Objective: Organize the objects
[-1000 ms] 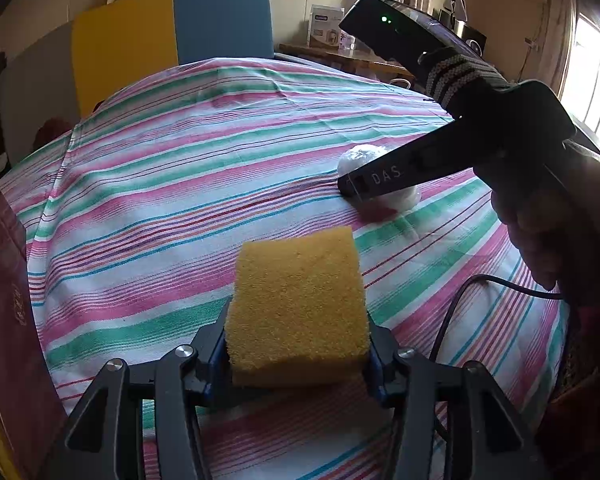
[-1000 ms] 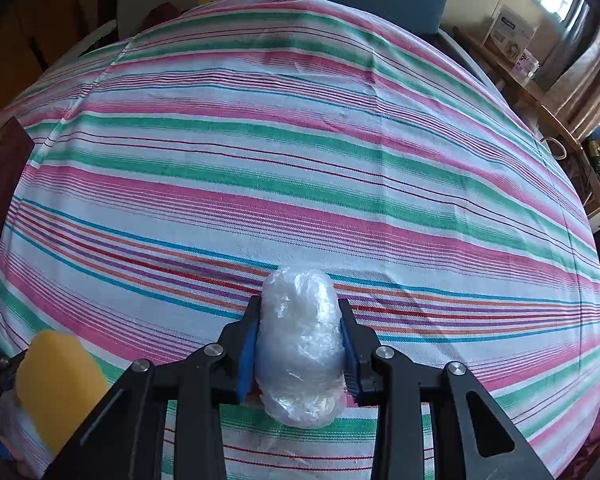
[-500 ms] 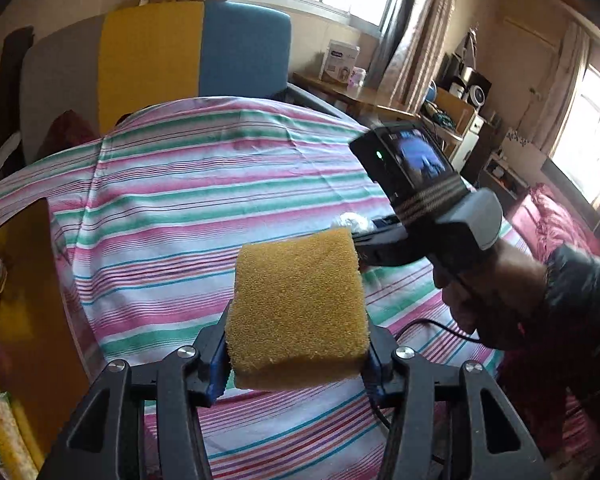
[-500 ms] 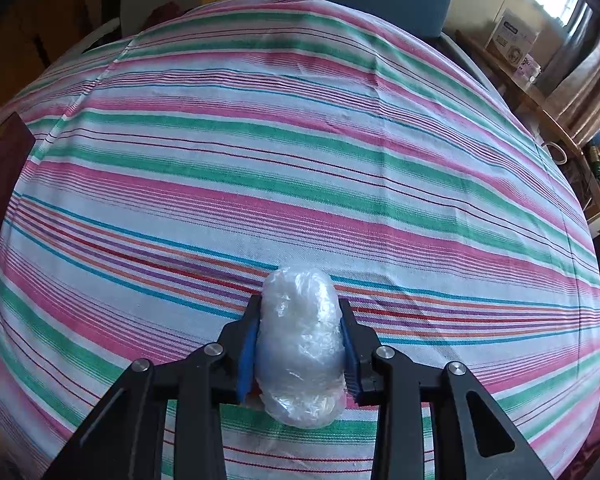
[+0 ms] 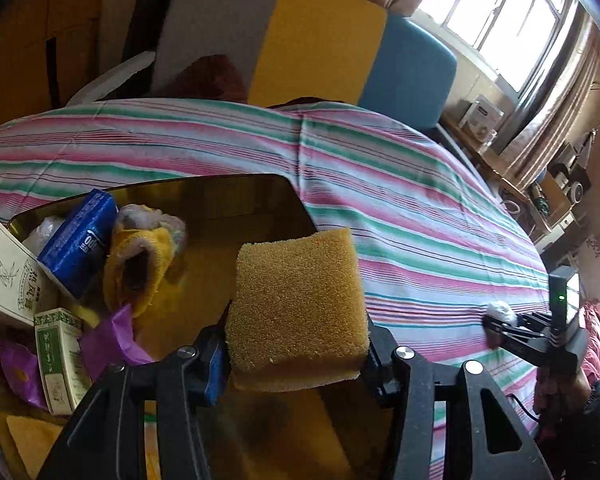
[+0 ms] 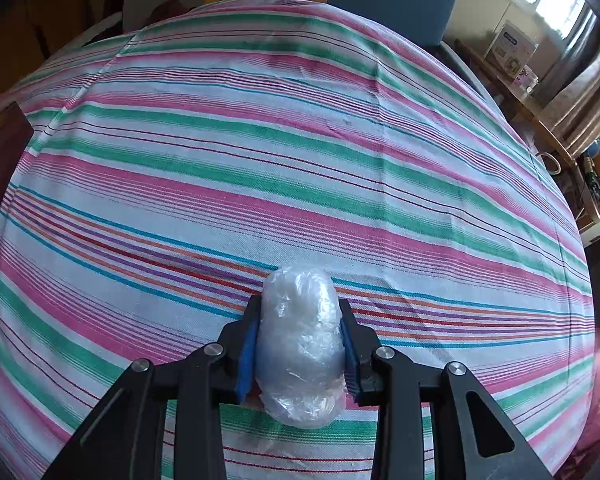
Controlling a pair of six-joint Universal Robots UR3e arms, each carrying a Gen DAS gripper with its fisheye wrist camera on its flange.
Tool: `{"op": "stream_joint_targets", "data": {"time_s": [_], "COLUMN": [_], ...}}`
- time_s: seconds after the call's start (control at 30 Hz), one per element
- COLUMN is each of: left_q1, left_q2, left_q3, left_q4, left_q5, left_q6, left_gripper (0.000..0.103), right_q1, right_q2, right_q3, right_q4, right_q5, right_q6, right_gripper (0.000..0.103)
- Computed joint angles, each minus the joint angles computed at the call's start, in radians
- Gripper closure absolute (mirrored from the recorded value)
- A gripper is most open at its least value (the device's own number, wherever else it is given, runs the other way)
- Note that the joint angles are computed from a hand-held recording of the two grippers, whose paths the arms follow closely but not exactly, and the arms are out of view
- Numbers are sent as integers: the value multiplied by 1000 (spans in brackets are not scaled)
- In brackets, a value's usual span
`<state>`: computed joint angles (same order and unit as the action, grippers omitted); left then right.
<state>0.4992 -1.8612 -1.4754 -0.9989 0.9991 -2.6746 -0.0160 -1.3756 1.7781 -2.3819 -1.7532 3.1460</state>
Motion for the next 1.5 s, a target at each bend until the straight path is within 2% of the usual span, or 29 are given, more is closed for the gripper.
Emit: {"op": "stream_joint_targets", "data": {"time_s": [0.13, 0.2, 0.27, 0.4, 0.47, 0.53, 0.63, 0.8, 0.93, 1.2, 1.3, 1.37, 1.5], "left_q1": [-26, -28, -57, -97, -105, -98, -87, -61, -25, 123, 174, 213, 284], "left_q2": [-143, -213, -232, -322, -350, -349, -346, -253, -101, 244, 342, 402, 491], "left_q3": [128, 231, 243, 380, 411, 407, 414, 290, 92, -285, -355, -396, -446], "left_q4": [9, -84, -25, -90, -84, -79, -96, -30, 74, 245, 241, 236, 200], "left_q5": [79, 67, 131, 186, 208, 190, 161, 152, 152, 50, 9, -19, -63], "left_q6": [-62, -76, -109, -131, -151, -151, -144, -115, -75, 51, 95, 126, 184], "left_gripper": [50, 50, 50, 49, 48, 48, 38, 37, 37, 37, 37, 37, 37], "right_q1": [-1, 4, 7, 7, 5, 6, 8, 18, 28, 35, 48, 57, 94], "right_q2": [-1, 1, -2, -2, 2, 2, 4, 2, 5, 24, 39, 51, 28], "right_q3": [1, -2, 0, 4, 0, 0, -1, 0, 0, -3, -28, -78, -135], "right_q4": [0, 1, 1, -4, -5, -5, -7, -8, -15, -37, -17, 49, 95], "right_q5": [1, -4, -8, -6, -5, -6, -8, -20, -35, -56, -80, -93, -27], "right_q6": [-1, 0, -2, 4, 4, 5, 4, 6, 0, -12, -3, 31, 116], "right_gripper": [67, 66, 66, 65, 65, 65, 65, 65, 65, 67, 67, 68, 68]}}
